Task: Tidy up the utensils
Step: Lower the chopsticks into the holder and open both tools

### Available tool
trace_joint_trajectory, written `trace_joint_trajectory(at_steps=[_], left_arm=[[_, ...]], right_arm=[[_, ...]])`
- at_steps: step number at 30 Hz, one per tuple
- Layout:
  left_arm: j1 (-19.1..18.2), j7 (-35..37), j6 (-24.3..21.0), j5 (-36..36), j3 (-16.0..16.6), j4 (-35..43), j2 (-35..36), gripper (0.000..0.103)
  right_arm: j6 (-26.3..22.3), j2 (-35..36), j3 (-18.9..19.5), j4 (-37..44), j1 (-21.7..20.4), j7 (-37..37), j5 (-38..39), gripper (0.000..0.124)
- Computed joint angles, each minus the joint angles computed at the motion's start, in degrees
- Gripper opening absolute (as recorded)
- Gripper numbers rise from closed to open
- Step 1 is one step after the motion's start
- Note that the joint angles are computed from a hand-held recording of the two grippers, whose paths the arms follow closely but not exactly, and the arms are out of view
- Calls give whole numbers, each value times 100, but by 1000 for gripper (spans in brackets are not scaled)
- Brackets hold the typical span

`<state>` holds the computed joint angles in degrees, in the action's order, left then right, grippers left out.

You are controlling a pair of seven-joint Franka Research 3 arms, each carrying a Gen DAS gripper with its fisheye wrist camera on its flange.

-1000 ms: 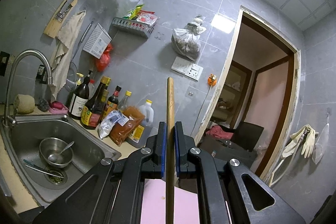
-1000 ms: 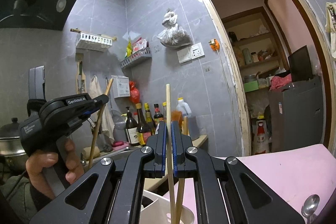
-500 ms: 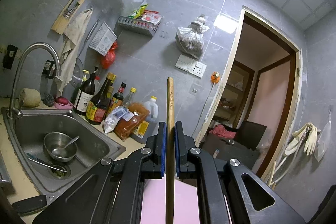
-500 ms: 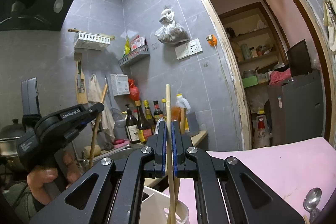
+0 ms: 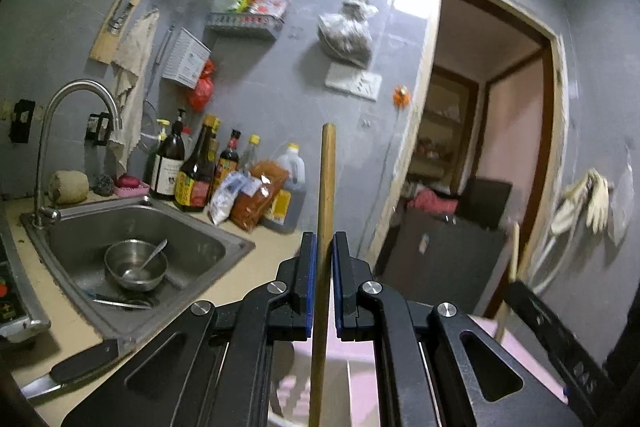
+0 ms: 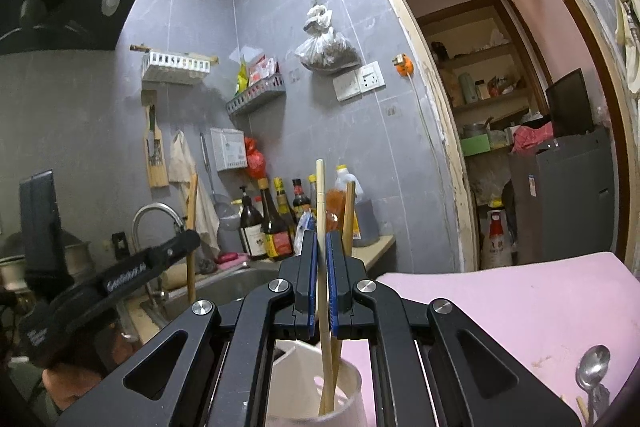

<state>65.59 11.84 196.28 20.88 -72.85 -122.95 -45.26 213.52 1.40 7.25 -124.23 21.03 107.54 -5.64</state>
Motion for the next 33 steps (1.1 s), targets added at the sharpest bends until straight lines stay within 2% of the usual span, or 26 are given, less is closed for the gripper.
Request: trace_joint_trajectory(at_steps=[5, 10, 13, 15, 18, 22, 24, 28, 30, 33], left_arm=[[-470, 300, 127, 218, 33, -194, 756, 6], [-1136, 839, 46, 307, 328, -285, 1444, 9], [-1441, 1103, -86, 199, 492, -359, 1540, 15], [-1574, 1220, -88, 60, 573, -439, 1482, 26], [-1696, 1299, -51, -153, 656, -529, 1346, 31], [-1810, 1470, -113, -213, 710, -495, 1173, 39], [-1845, 1492, -112, -238, 713, -486, 1056, 52], [-1881, 1481, -267, -219, 681, -404, 834, 63], [-1868, 1401, -370, -199, 647, -351, 661, 78], [-1796, 1242, -329, -164, 576, -303, 471, 89]], right_arm=[[-412, -248, -101, -215, -57, 477, -517, 4], [-722, -379, -383, -230, -75, 1560, -1757, 6], [-765, -451, -531, -230, -82, 2136, -2400, 8], [-738, -541, -542, -305, -86, 2073, -2401, 11], [-659, -691, -569, -436, -54, 1866, -2220, 21], [-633, -957, -594, -680, 14, 1350, -1688, 26], [-633, -1137, -612, -845, 31, 1080, -1393, 37], [-709, -1474, -875, -1120, 187, 848, -1248, 60], [-769, -1742, -861, -1355, 113, 496, -1012, 77], [-793, -2124, -873, -1704, 22, 19, -730, 89]])
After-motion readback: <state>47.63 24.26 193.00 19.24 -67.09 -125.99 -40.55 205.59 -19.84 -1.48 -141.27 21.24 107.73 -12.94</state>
